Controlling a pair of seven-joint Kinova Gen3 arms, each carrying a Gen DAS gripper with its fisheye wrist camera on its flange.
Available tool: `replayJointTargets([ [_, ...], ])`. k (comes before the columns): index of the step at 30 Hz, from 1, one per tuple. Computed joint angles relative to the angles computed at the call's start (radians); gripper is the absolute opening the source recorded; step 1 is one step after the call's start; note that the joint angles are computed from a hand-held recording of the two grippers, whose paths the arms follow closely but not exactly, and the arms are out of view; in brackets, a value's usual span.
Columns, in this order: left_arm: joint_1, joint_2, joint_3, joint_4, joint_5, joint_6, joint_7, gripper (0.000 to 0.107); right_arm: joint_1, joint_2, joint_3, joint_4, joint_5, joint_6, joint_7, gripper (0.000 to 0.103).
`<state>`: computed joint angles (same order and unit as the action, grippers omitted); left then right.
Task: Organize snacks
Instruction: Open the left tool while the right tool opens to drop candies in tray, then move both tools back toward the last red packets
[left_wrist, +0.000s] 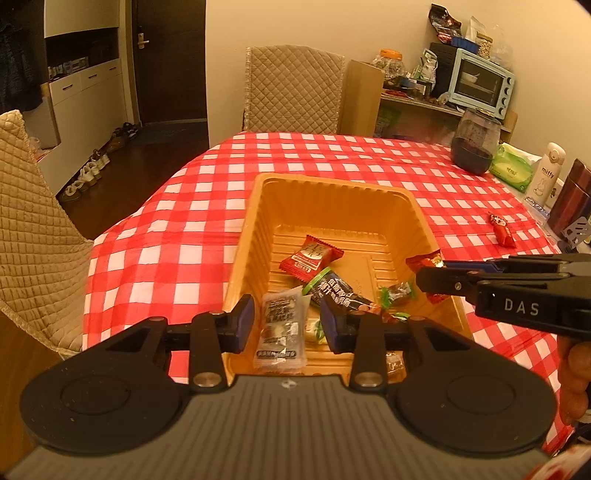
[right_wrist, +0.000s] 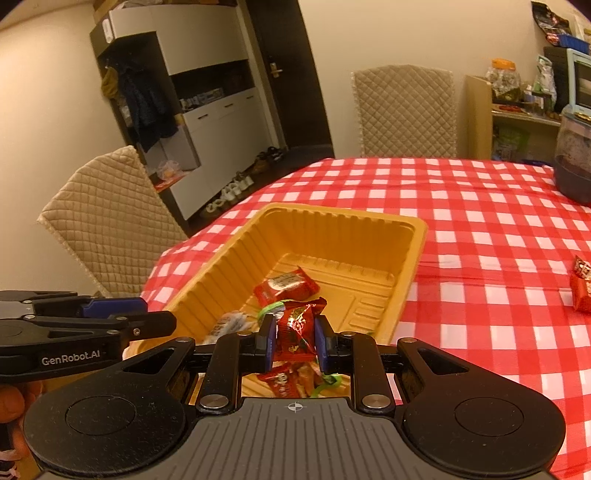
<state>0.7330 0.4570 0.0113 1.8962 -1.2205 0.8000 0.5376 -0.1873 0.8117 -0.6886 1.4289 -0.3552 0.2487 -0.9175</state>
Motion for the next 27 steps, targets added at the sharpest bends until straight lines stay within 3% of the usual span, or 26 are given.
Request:
replayJointTargets([
  [4, 0.001, -0.004, 0.002, 0.004, 0.001, 0.005, 0.003, 0.035, 0.033, 0.022, -0.049, -0.004, -0.014, 0.013, 0.029, 0.023],
  [12, 0.003, 0.002, 0.006, -0.002, 0.003, 0.006, 0.009, 0.035, 0.041, 0.001, -0.035, 0.025, -0.034, -0.046, -0.016, 0.024],
  [27, 0.025, 0.015, -0.004, -0.052, 0.021, -0.006, -0.018, 0.035, 0.078, -0.043, -0.051, 0.108, 0.094, -0.163, -0.15, 0.025],
])
